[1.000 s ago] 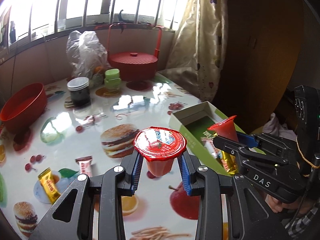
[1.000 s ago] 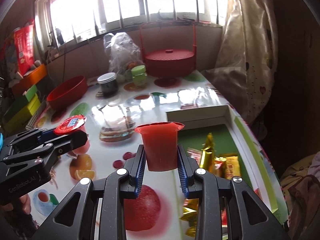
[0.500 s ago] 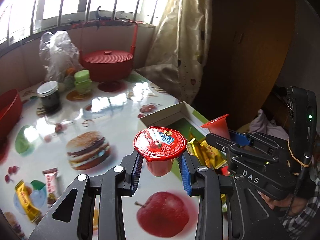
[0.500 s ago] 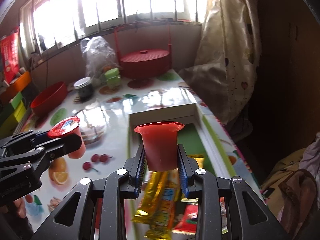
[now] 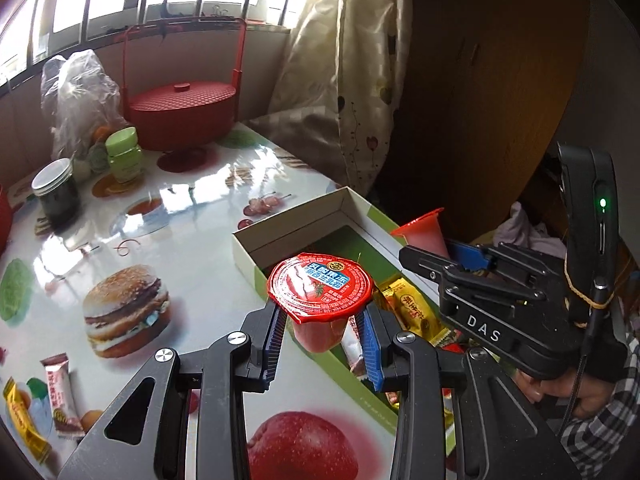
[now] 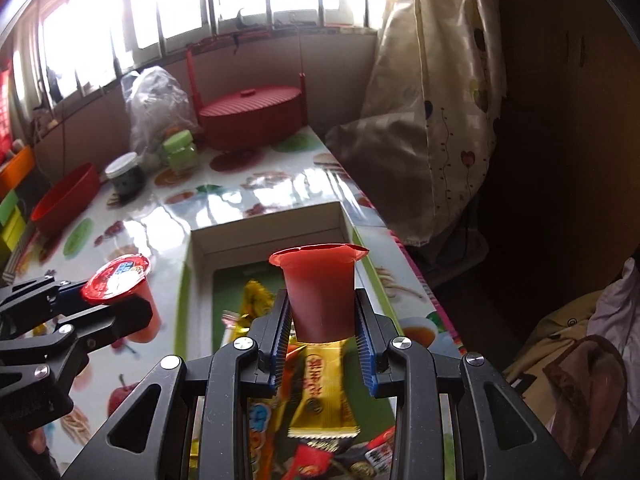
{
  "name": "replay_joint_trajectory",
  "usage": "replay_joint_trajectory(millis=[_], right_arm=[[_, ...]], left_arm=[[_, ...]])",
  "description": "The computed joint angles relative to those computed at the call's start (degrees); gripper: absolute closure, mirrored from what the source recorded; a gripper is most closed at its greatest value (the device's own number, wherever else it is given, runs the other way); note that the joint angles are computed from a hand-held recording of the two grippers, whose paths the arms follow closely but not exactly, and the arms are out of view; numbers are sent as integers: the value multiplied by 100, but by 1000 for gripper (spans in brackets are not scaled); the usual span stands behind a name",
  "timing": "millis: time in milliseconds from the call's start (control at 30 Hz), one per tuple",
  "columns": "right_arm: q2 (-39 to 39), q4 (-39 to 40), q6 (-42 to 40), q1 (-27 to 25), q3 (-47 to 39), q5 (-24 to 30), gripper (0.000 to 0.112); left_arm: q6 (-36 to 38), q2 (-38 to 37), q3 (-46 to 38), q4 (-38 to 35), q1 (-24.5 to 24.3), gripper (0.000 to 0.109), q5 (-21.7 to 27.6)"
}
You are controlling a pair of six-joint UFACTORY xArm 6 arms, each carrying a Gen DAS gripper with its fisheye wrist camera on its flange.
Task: Organize snacks
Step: 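Lower both cups into the box and open both tools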
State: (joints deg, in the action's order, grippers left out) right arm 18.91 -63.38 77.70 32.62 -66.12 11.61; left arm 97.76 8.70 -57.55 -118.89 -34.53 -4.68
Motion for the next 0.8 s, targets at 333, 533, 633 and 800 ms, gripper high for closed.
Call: replay_joint_trajectory(millis=[333, 533, 633, 800], right_arm=[[420, 744, -820, -77, -293, -22, 83], [598, 990, -1126, -73, -413, 2, 83], [663, 1261, -1452, -58, -468, -3, 83], [714, 1543, -1733, -31, -511, 79, 83]], left_arm=[[-2308, 435, 15, 2291, -67, 73, 135], [-3291, 634, 23, 3263, -36, 73, 139], [-3671, 711, 10, 3669, -16, 73, 176], [-3772, 786, -55, 3742, 21, 73, 312]])
